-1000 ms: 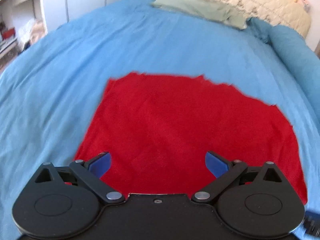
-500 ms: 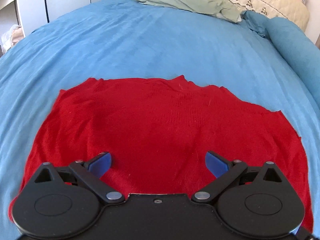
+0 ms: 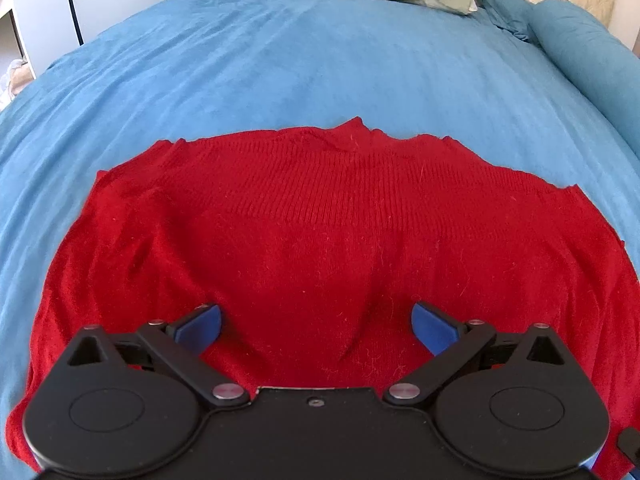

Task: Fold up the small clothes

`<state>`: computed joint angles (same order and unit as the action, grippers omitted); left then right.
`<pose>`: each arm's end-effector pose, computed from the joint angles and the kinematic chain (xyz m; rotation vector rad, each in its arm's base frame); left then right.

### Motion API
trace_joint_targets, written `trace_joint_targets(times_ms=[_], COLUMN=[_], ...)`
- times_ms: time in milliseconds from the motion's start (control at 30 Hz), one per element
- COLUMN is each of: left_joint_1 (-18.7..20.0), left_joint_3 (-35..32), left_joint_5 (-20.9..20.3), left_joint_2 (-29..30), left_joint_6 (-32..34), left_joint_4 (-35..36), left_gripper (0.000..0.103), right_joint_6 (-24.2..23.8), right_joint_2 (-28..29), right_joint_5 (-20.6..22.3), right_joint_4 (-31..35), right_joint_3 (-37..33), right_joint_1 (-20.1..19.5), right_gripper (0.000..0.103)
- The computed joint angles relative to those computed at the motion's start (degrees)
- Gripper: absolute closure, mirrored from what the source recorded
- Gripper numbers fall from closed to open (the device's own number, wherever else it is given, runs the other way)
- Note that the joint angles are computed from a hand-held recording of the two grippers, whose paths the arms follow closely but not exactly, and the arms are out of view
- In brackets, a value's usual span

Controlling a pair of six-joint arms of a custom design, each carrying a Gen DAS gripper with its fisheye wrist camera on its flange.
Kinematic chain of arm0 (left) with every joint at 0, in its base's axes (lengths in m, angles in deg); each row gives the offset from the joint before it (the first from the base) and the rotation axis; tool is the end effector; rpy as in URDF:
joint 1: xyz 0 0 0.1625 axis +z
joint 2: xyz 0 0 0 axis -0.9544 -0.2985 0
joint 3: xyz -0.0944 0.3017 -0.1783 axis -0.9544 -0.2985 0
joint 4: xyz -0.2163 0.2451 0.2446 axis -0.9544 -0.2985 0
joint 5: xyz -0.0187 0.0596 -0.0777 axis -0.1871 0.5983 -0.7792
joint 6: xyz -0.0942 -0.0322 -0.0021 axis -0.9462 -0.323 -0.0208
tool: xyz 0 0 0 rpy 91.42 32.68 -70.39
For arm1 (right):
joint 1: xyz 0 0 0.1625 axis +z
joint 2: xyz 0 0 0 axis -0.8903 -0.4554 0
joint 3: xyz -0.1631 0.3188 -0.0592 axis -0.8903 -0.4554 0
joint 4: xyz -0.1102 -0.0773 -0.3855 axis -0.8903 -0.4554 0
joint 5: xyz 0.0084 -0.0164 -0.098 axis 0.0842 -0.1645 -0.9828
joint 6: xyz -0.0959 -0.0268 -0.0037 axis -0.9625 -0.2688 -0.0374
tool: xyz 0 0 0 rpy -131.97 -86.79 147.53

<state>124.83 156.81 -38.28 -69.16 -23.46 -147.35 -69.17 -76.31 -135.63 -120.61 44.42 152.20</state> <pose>-0.2292 -0.6371 0.0575 0.3378 2.3299 -0.6612 0.0720 -0.4576 0.1866 -0.6311 -2.3247 1.2283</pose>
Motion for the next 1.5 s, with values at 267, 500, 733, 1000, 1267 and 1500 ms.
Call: trace_joint_targets(times_ms=[267,500,733,1000,1267,1500], left_joint_1=[0.13,0.51,1.97,4.98,8.49,6.84], left_joint_3=[-0.42,-4.93,0.41,16.71,23.98,24.85], left_joint_5=[0.16,-0.74,-1.77,8.36,7.64,6.87], left_joint_2=[0.59,1.14,-10.6,-29.99,-38.63,-38.63], left_joint_6=[0.91,-3.05,-8.13,-12.09,-19.56,-17.69], left_joint_4=[0.01,10.27,13.46,16.38,22.29,18.04], left_gripper=[0.0,0.0,0.0,0.0,0.0,0.0], right_joint_6=[3.27,3.18,-4.2,-23.53,-28.84,-33.03], right_joint_2=[-0.54,-2.03,2.19,17.28,27.58,28.36], right_joint_5=[-1.99,0.59,12.71,37.31,28.07,26.31], right_joint_4=[1.11,1.54,6.44,27.62,37.52,40.62], right_joint_3=[-0.83,-3.44,-14.51,-30.07,-34.47,-36.52], right_joint_1=[1.51,5.4,9.92,13.09,13.59,14.47], right_gripper=[0.08,0.082,0.082,0.083,0.083,0.078])
